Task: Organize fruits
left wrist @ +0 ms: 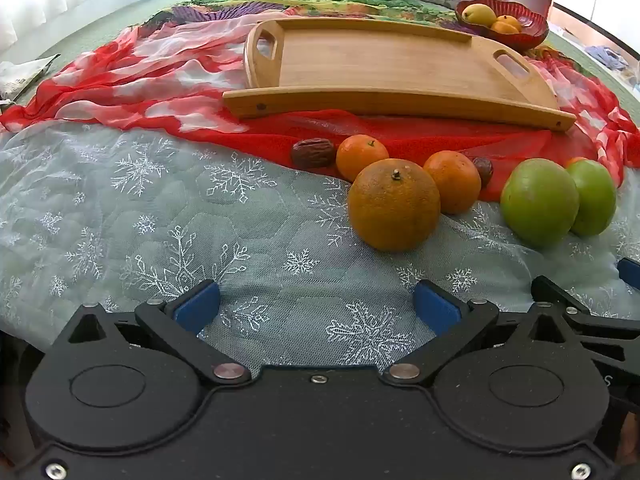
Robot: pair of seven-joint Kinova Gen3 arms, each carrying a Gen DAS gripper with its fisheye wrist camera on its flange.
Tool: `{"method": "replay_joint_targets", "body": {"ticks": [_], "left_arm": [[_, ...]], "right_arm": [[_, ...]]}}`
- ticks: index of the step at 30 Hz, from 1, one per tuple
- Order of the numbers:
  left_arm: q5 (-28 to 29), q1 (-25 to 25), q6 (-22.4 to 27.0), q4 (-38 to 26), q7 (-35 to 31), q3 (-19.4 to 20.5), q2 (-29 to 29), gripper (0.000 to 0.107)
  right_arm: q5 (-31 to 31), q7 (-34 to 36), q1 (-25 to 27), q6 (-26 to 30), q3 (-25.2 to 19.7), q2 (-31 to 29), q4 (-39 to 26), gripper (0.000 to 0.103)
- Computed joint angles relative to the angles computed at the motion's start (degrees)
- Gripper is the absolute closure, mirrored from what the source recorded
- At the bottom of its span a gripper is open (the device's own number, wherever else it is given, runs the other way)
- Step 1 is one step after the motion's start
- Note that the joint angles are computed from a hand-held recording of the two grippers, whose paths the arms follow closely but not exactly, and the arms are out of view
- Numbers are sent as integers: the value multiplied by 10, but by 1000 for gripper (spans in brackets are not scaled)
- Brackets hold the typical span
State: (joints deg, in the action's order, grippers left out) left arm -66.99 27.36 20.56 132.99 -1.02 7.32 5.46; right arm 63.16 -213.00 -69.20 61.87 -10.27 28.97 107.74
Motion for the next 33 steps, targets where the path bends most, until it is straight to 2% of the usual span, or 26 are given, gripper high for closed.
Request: {"method": "replay_joint_targets", "body": {"ticks": [33], "left_arm": [[22, 0, 2, -3, -23, -1, 0, 4]], "right_arm": [[4, -7, -2, 2, -1, 2, 2, 0]]}}
